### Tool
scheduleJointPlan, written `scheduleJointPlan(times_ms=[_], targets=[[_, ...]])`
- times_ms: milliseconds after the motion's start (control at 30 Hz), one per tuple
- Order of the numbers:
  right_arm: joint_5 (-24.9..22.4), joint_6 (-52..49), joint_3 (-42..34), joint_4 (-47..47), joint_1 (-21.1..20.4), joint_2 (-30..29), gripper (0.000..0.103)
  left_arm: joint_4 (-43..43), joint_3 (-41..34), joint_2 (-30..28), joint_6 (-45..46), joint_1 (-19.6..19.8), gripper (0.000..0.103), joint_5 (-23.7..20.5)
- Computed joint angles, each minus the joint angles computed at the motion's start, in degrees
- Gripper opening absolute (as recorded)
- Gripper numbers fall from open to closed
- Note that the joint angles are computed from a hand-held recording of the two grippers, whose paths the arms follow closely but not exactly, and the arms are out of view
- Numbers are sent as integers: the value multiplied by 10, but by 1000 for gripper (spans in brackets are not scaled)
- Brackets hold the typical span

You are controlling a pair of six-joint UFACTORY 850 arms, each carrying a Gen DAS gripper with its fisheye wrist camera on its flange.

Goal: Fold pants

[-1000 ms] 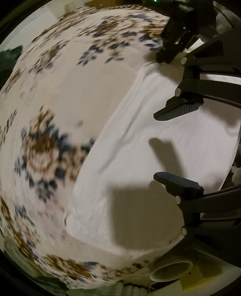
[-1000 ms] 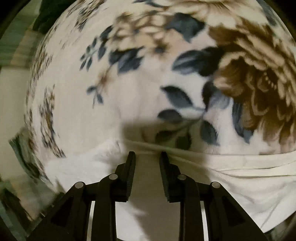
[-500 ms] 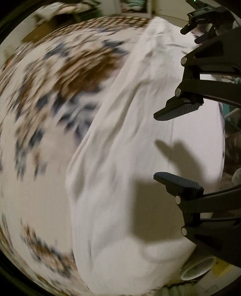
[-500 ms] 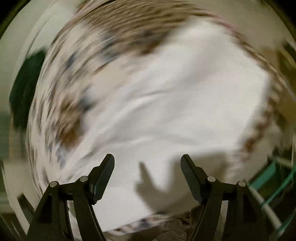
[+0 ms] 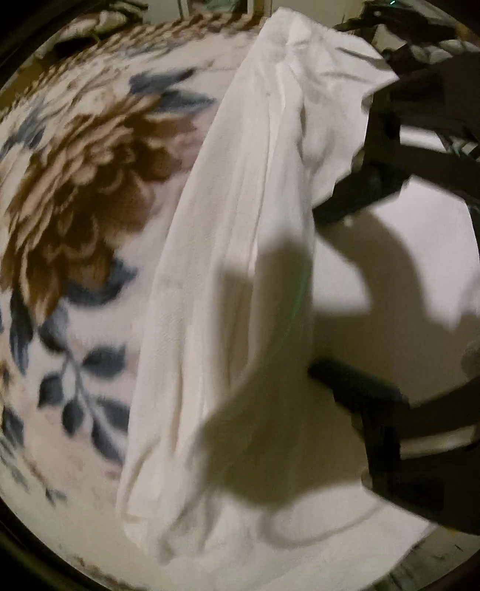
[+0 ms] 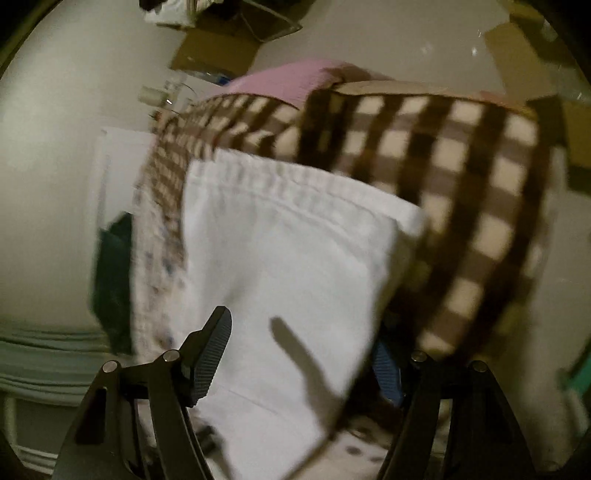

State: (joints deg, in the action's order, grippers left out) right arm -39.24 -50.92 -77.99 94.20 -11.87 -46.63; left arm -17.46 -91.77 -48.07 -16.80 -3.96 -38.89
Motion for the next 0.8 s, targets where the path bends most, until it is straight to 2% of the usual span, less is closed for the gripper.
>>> scheduleJointPlan(times_ms=[67,133,200,233,267,500,600,800], targets=[[-31,-23,-8,46,-7,-17,73,-8,-5,-10,17,-3,103,1],[-57,-37,-16,77,-12,-31,71,44,-15,-14,-40,-13,103,-8],[-70,-31,-28,81,-15,-43,47,69,-28,-22,-72,-21,103,-20],[-62,-12,-35,62,-17,-47,21,80,-32,-24,-87,-23,103,-25],[-58,-8,-36,54,-19,-48,14,87,-35,-26,-94,-25,103,-29],[27,17,-19,7,8,11,10,102,-51,-23,-108,-31,103,-55],[72,66,-19,-78,26,52,9,138,-24,10,-142,-34,103,-42],[122,150,-16,-232,96,132,9,111,60,101,-128,-10,103,2]])
